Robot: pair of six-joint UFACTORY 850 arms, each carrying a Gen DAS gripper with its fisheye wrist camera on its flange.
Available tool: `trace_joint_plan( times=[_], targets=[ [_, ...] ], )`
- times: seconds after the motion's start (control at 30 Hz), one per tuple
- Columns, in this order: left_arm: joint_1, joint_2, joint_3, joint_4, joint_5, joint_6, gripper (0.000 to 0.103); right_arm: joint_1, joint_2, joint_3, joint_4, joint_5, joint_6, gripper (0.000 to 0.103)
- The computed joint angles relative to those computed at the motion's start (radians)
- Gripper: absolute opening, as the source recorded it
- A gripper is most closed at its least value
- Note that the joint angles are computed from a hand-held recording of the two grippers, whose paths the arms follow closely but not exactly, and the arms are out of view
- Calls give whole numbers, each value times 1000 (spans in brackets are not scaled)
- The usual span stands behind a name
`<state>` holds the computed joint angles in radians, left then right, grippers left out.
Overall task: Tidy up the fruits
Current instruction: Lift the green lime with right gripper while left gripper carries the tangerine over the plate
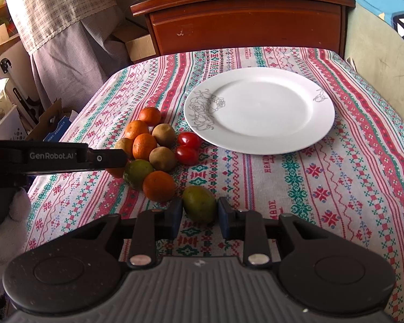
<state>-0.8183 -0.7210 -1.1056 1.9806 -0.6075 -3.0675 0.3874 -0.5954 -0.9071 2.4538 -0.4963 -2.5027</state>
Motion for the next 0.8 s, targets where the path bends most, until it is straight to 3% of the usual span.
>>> trace_joint_plan(
  times=[0.53,0.8],
  targets=[
    [-27,9,-30,-6,-110,72,26,-20,20,1,69,-47,-21,27],
    [5,-29,-104,118,-82,8,26,-48,7,-42,153,-75,-24,27]
  ],
)
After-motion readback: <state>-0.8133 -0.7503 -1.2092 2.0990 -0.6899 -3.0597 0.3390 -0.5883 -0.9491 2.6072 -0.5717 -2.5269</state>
